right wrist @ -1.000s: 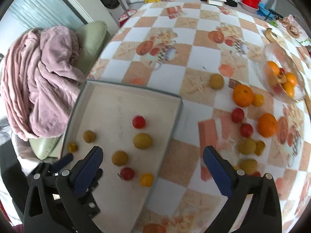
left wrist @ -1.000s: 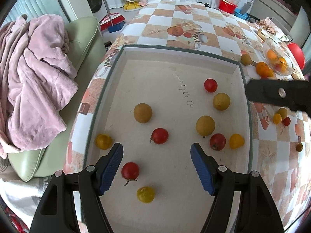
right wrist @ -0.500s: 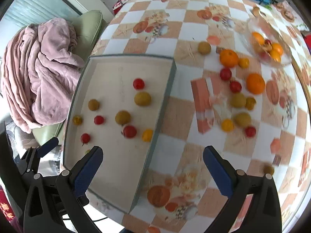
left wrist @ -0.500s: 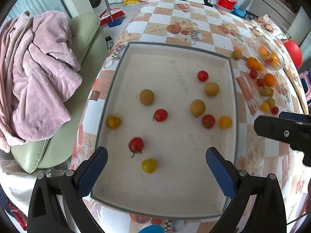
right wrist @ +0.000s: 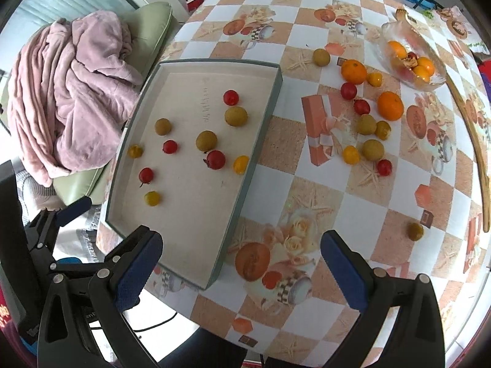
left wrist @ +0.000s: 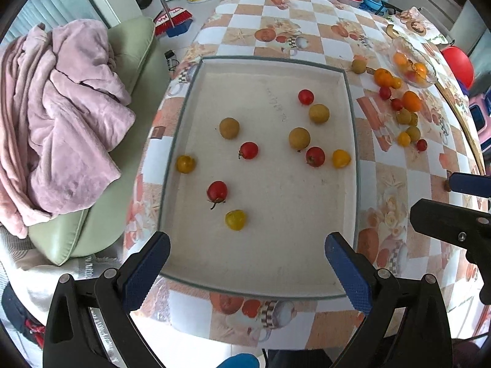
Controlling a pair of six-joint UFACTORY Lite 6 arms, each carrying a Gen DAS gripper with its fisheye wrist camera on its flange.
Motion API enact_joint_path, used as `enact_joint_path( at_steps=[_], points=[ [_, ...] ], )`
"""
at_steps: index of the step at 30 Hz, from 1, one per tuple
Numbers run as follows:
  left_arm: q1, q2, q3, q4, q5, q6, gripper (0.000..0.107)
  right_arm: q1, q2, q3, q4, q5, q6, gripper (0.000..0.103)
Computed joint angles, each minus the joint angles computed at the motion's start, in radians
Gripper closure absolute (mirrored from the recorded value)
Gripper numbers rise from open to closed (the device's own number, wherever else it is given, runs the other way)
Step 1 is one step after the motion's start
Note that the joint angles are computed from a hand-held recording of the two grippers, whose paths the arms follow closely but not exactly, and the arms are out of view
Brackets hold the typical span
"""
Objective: Organize fruits
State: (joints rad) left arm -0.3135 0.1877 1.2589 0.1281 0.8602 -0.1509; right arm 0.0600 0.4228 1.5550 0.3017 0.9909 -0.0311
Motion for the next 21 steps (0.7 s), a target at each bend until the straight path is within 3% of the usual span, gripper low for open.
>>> enact_joint_path(
  at_steps=[10, 21],
  points=[
    [-0.042, -0.081, 0.063, 0.012, 0.17, -0.034, 0.006, -0.003, -0.127, -0.019, -0.06, 0.089, -0.031, 0.0],
    [-0.239, -0.213, 0.05, 0.013, 0.353, -0.182, 0.006, -0.138, -0.334, -0.221, 0.015, 0.147, -0.208, 0.0]
  ],
)
